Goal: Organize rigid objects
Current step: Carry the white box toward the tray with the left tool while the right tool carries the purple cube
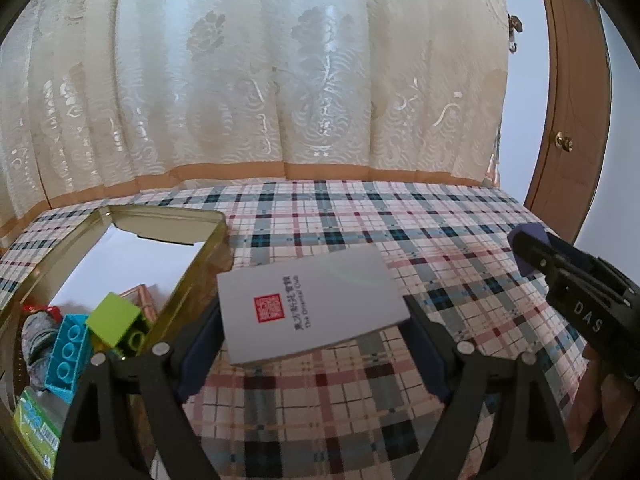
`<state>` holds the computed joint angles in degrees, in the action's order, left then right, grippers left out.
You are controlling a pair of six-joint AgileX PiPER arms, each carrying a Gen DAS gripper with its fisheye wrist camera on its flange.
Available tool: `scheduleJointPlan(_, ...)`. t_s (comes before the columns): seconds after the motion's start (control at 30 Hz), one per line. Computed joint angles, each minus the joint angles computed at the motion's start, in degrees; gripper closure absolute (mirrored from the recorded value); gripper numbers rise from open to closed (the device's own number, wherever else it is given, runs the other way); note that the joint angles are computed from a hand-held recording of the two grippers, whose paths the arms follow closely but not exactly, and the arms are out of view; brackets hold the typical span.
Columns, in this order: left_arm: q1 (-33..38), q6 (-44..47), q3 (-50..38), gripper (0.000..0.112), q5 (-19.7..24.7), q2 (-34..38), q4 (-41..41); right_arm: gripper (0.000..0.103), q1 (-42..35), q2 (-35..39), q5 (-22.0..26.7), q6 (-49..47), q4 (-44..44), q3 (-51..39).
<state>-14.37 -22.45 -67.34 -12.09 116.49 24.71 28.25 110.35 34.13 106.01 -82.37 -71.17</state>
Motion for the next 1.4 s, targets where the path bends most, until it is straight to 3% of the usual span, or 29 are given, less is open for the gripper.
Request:
scheduleJointPlan(0.37,1.16,12.66,7.56,0.027,-7.49,-3.77,-10.89,0.060,3.90,0.70,1.87,2.56,-2.16,-0.76)
scheduleJointPlan(1.4,6.31,13.89,17.22,0.027,-18.03,-8.36,-9.96,0.060,10.57,3.86,3.51,1.70,-1.60,-5.72)
